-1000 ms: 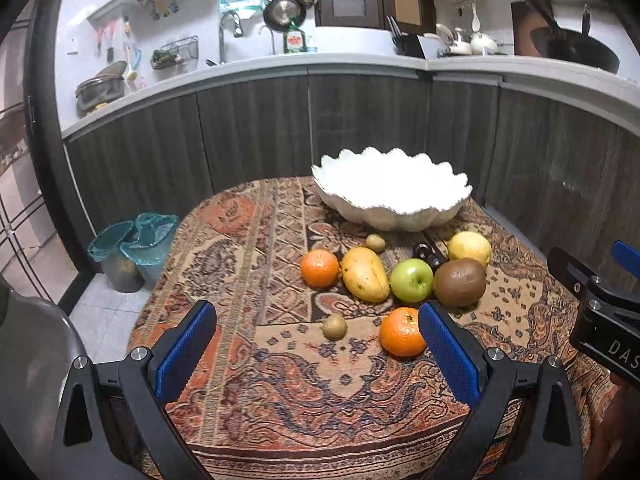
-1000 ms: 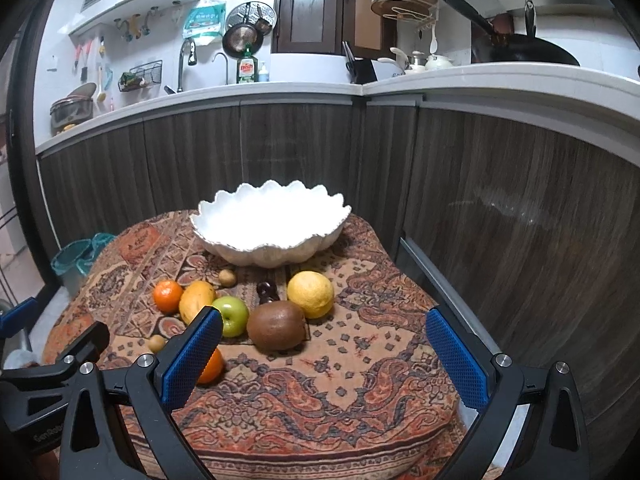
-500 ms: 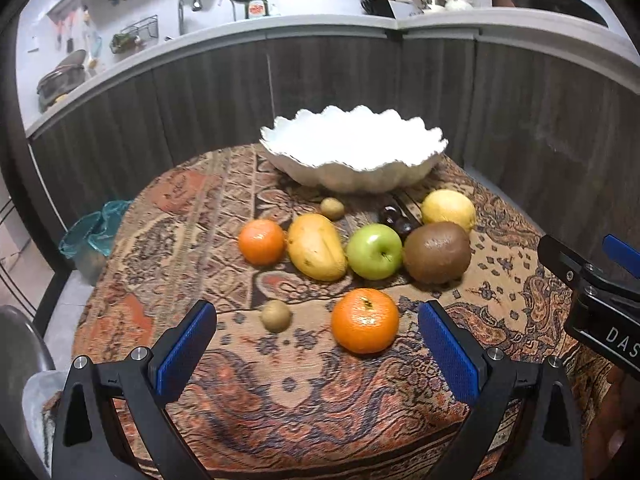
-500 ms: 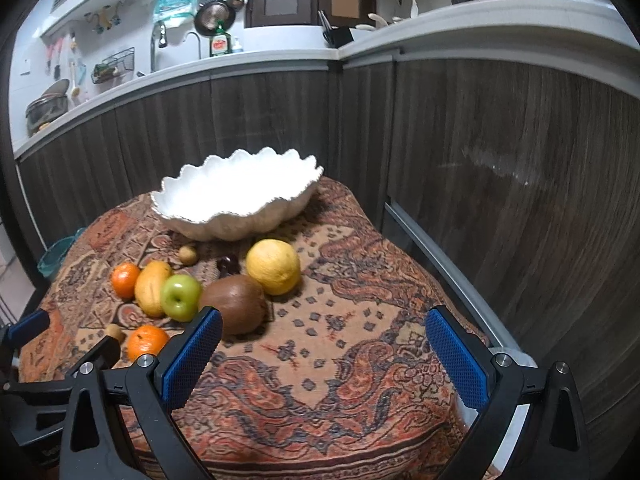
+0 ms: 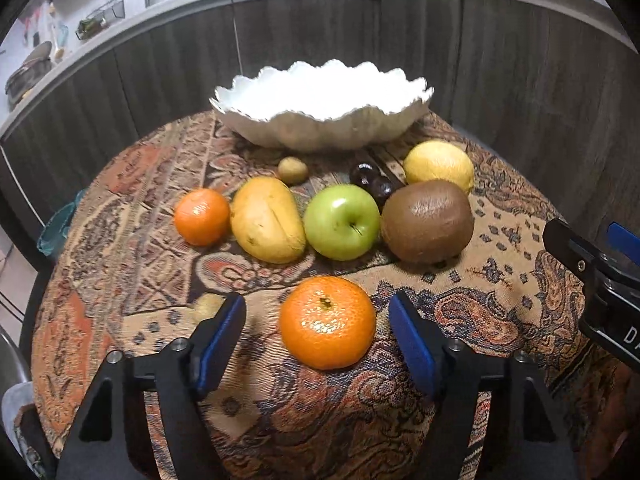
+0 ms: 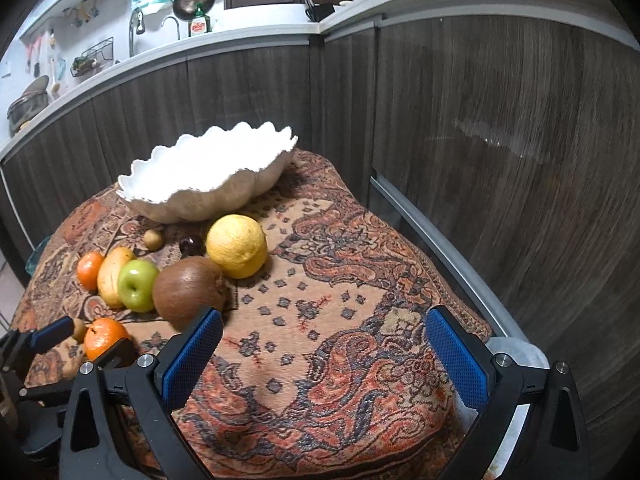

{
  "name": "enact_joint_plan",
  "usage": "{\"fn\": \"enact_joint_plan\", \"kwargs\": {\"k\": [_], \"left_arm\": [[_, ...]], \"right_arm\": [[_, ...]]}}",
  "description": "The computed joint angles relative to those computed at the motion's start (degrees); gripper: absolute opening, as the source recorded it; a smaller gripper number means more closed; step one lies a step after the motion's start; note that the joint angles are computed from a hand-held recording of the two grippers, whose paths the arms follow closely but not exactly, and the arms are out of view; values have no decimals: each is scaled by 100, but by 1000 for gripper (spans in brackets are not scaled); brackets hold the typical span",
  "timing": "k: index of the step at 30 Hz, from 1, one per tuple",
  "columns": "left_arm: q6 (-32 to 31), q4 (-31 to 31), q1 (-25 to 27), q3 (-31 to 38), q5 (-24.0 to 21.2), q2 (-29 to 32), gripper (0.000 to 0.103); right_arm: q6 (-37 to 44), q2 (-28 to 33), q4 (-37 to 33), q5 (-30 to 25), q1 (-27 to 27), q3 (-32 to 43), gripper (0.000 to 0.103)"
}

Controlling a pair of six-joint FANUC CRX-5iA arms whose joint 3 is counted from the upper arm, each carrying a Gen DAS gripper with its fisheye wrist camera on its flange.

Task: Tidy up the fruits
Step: 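Lower the left tool onto the orange and close its fingers, then lift the orange with the left tool while the right tool grasps the kiwi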

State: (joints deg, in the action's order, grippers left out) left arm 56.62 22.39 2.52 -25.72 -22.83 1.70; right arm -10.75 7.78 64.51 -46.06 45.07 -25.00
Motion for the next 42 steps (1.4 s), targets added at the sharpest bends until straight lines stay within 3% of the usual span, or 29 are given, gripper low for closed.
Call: {"fn": "enact_joint_plan", "kwargs": {"k": [5, 9, 20, 30, 42], "left_arm": [[99, -92, -14, 183, -234, 203, 59], [-247, 240, 6, 116, -251, 211, 48], [-1196, 1188, 74, -308, -13, -59, 47], [-1563, 1662, 448, -646, 314, -441, 47], [-1777, 2039, 670, -623, 436, -317, 47]], "right_arm": [[131, 95, -142, 94, -54, 59, 103], [161, 127, -196, 155, -84, 78, 103], [181, 107, -128, 47, 9, 114, 103], [399, 299, 3, 120, 167, 376, 103], [1209, 968, -514, 182, 135, 1216, 102]]}}
